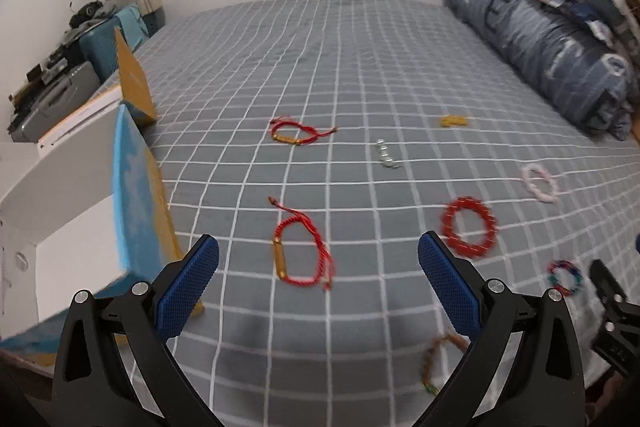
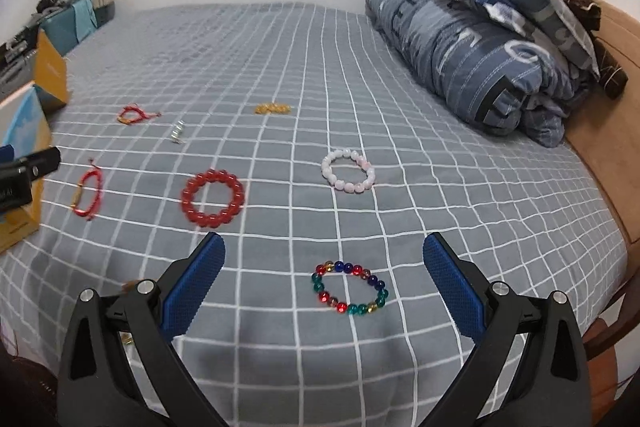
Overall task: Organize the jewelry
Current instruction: 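Grasp the red cord bracelet with left tool while right tool grasps multicolour bead bracelet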
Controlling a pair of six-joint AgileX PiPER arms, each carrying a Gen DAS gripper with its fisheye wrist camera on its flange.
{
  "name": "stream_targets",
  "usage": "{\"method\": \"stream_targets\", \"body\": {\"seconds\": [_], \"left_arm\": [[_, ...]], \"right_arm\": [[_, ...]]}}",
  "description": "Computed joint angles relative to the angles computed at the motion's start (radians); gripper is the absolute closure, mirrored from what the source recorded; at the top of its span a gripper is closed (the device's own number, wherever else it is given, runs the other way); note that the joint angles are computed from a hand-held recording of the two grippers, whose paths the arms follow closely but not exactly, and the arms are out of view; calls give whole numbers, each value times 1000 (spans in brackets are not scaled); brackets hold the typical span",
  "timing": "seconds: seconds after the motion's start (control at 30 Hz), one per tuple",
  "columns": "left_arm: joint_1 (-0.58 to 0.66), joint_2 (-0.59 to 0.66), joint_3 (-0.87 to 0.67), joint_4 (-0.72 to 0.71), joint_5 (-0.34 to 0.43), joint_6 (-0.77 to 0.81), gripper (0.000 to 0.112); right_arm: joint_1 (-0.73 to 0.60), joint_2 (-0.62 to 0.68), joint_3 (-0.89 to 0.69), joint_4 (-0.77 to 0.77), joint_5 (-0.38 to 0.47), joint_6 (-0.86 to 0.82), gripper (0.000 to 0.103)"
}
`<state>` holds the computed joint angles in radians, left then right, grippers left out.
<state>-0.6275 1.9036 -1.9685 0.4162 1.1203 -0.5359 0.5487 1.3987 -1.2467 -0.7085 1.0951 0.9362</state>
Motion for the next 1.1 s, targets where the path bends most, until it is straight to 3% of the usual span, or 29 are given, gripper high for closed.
{"method": "stream_targets", "body": {"seconds": [0.33, 1.0, 1.1], "left_arm": [[66, 192, -80, -57, -18, 28, 15], [105, 262, -109, -126, -12, 46, 15], [103, 252, -96, -137, -20, 42, 23]], "right_arm": [[-218, 74, 121, 172, -203, -129, 8], [-317, 106, 152, 343, -272, -254, 8], [-324, 105, 152, 362, -276, -266, 10]]}}
